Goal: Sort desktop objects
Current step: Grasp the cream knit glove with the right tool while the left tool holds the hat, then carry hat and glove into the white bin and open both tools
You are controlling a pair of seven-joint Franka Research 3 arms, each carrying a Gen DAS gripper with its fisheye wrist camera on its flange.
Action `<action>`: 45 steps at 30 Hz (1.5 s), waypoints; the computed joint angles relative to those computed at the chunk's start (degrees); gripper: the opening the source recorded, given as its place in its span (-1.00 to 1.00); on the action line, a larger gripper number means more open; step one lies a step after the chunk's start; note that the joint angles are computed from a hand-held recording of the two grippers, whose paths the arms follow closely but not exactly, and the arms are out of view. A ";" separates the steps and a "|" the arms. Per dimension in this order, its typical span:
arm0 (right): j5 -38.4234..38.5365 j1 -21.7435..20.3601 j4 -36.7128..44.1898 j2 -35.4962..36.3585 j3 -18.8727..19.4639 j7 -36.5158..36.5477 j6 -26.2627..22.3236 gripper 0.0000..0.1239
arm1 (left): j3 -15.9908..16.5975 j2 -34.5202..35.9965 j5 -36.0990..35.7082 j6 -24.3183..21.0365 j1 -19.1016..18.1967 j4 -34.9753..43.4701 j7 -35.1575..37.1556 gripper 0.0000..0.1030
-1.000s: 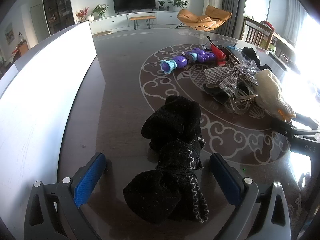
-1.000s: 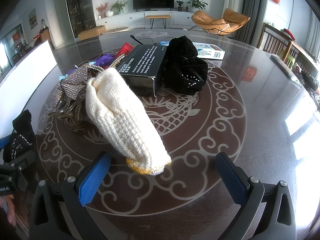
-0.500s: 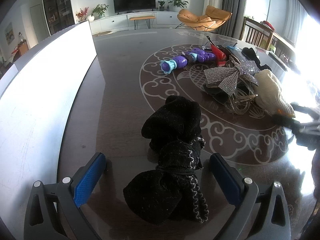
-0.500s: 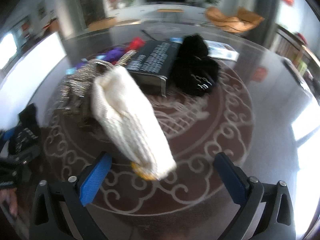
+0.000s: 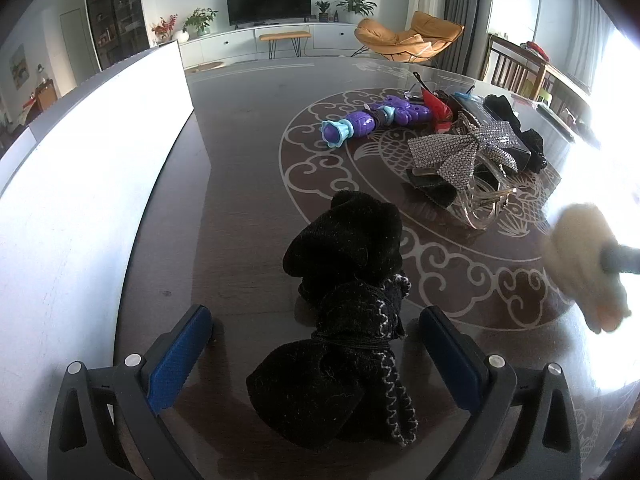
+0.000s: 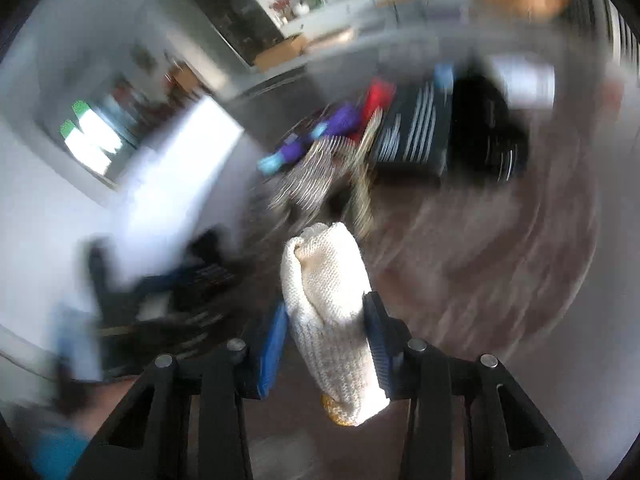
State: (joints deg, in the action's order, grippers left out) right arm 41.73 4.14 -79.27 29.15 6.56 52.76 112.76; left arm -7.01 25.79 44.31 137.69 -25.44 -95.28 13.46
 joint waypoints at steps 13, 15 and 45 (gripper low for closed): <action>-10.91 6.21 -18.89 -8.92 -1.45 -11.35 30.12 0.53 | 0.02 -0.05 0.00 0.27 0.06 -0.16 -0.03 1.00; -16.04 8.67 -20.47 -8.54 -2.56 -8.93 33.80 0.53 | -0.13 -0.06 -0.25 0.40 0.20 -0.18 0.48 1.00; 1.58 15.84 -15.95 -18.80 4.90 -18.30 14.54 -0.50 | -4.36 -49.64 -7.05 2.55 10.63 -40.77 -1.92 -0.39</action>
